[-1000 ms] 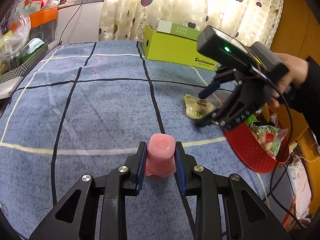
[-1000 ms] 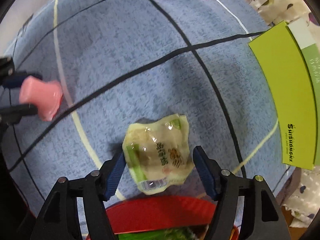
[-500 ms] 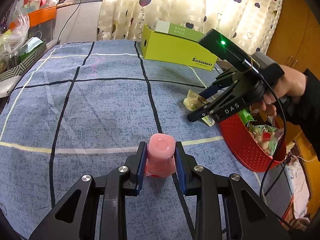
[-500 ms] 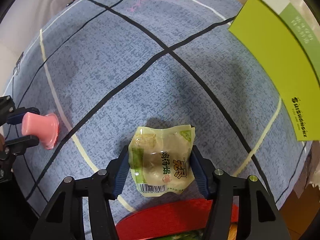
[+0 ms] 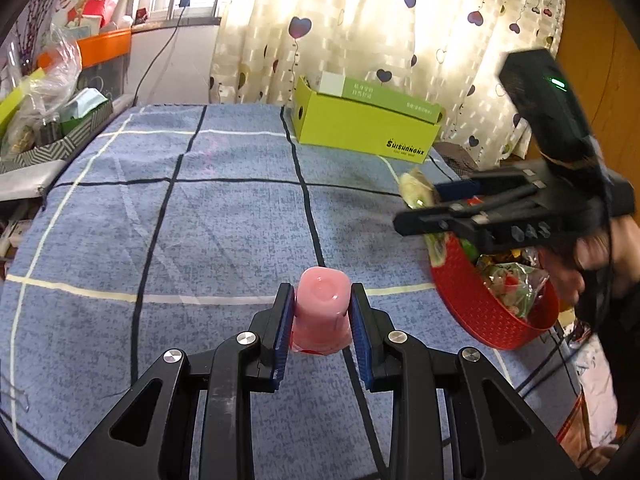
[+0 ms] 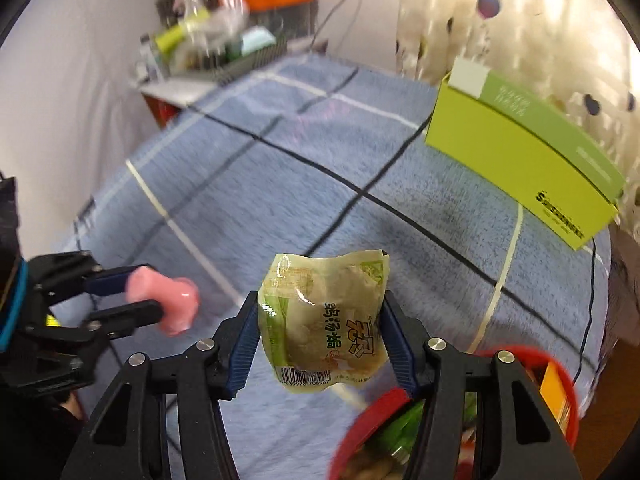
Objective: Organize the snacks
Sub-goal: 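Carry the pastry bag with the right gripper while the left carries the jelly cup over the basket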
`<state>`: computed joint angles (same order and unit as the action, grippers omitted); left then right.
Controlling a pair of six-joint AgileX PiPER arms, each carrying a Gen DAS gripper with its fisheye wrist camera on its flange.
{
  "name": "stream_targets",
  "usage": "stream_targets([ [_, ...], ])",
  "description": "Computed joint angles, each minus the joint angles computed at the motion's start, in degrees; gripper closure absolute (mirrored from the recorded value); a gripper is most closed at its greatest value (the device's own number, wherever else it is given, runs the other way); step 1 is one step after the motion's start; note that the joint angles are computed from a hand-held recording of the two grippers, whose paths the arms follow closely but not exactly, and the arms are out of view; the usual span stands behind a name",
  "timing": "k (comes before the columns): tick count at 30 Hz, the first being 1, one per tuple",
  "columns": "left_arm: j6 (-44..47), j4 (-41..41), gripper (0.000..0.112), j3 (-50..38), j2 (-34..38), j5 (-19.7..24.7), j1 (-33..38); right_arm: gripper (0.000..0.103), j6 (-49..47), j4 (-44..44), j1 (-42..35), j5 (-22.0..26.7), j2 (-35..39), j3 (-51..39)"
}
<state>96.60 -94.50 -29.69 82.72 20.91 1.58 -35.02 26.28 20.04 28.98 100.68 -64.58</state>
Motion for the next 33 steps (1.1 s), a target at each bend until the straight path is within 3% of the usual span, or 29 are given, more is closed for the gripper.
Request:
stream_targets([
  [5, -8.4, 5.9, 0.083, 1.7, -5.6, -3.4, -3.2, 0.047, -6.1, 9.6, 0.9, -5.8, -8.4, 10.8],
  [12, -18.7, 13.5, 0.083, 3.3, -11.4, -6.2, -8.4, 0.047, -12.7, 20.5, 1.0, -10.3, -20.5, 23.7],
  [19, -26.7, 19.7, 0.083, 3.6, -14.4, -8.1, -13.7, 0.047, -10.0, 19.3, 0.8, -11.3, -27.1, 29.4],
  [33, -37.9, 28.6, 0.083, 3.4, -16.7, -9.7, -20.5, 0.047, -9.6, 20.3, -1.8, -12.4, -33.1, 34.1],
])
